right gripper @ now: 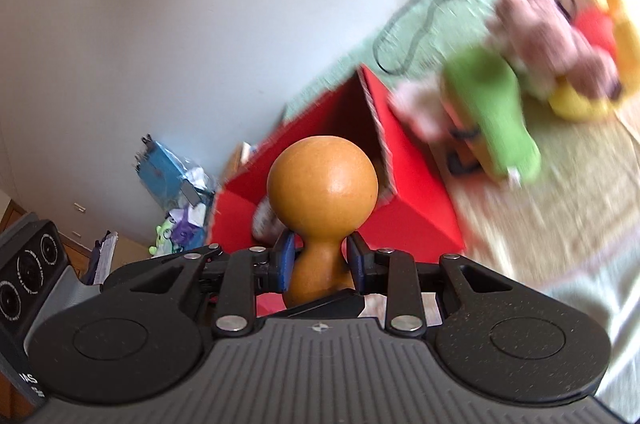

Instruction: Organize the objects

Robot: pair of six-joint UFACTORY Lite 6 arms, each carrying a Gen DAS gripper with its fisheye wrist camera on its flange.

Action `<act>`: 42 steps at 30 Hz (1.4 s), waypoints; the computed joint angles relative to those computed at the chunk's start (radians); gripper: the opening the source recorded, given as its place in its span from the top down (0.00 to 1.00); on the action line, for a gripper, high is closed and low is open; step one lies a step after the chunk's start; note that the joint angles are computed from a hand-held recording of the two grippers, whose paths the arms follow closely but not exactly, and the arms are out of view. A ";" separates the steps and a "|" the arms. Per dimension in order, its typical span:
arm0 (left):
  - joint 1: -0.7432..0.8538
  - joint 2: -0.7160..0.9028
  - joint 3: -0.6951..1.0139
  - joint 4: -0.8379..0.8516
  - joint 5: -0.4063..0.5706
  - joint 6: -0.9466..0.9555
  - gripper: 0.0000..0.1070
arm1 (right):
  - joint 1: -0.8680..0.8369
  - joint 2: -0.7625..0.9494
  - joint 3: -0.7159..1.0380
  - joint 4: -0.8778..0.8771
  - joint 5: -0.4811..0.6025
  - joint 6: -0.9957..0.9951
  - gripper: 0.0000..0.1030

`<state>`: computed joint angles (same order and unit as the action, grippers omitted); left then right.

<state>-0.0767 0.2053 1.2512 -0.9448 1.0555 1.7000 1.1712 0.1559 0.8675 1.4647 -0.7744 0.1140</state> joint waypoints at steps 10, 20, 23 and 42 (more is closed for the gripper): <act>-0.002 0.232 0.299 -0.054 -0.030 -0.094 0.66 | -0.235 0.092 0.225 -0.027 0.176 -0.361 0.70; -0.061 0.513 0.567 -0.018 -0.070 -0.232 0.66 | -0.389 0.280 0.442 0.195 0.301 -0.812 0.70; -0.084 0.550 0.588 0.013 -0.094 -0.254 0.66 | -0.404 0.320 0.486 0.301 0.288 -0.958 0.70; -0.070 0.681 0.750 0.253 -0.207 -0.470 0.35 | -0.383 0.557 0.776 0.670 0.104 -1.582 0.72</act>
<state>-0.1469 0.8866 2.0011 -0.6922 0.8481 1.2304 0.7881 0.7128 1.6436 2.1350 -0.6703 -1.4676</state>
